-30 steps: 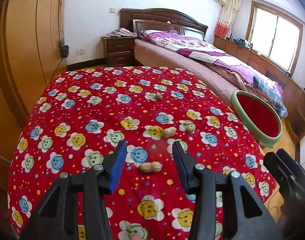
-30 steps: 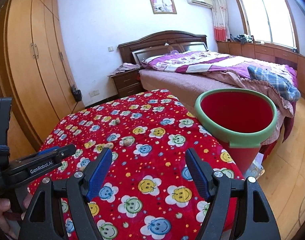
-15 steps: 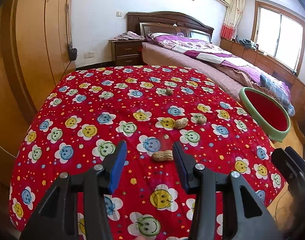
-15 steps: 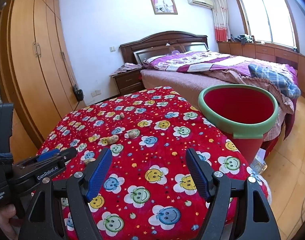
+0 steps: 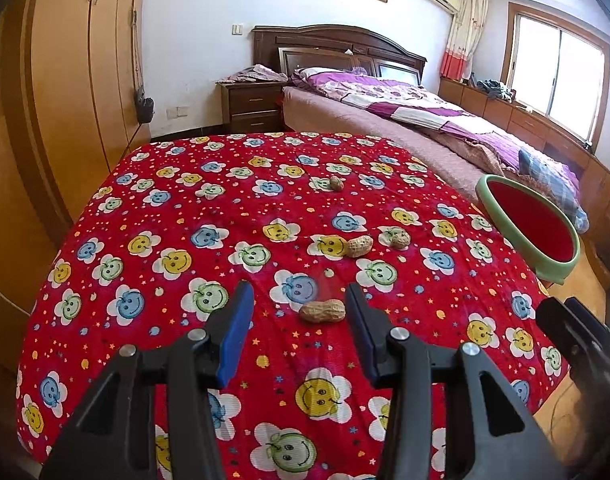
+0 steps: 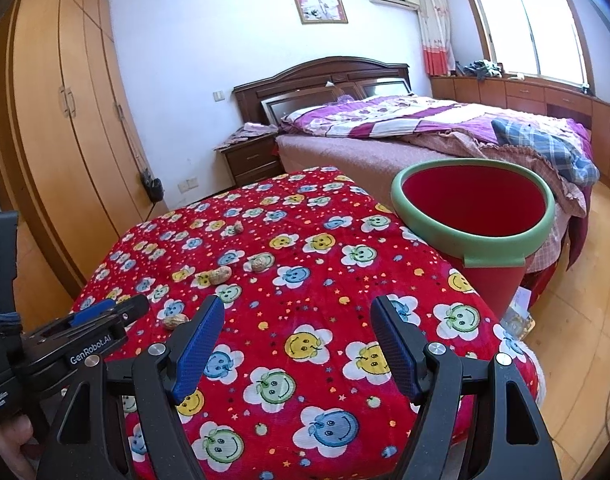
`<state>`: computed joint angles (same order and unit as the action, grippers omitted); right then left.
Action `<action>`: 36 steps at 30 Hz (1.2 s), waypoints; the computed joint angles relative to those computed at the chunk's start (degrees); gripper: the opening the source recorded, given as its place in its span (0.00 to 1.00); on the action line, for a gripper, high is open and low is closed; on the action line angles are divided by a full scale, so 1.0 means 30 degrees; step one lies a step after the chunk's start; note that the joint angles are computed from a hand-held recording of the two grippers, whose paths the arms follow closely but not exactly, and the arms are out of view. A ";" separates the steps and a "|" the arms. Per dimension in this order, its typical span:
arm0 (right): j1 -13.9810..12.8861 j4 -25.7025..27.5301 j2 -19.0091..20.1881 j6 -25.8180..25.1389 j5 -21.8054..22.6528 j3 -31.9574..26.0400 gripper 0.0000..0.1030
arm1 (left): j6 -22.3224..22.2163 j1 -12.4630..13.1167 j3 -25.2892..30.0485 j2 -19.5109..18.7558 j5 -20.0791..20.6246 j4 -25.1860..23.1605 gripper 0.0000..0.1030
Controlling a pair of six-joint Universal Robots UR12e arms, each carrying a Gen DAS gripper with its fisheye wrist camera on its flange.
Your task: Collect trash
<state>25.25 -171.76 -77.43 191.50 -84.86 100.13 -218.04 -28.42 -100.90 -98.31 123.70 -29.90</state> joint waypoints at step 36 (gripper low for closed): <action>0.0004 0.0132 -0.0029 0.0068 0.0046 0.0020 0.74 | -0.0176 -0.0092 -0.0158 0.0202 0.0408 0.0179 0.46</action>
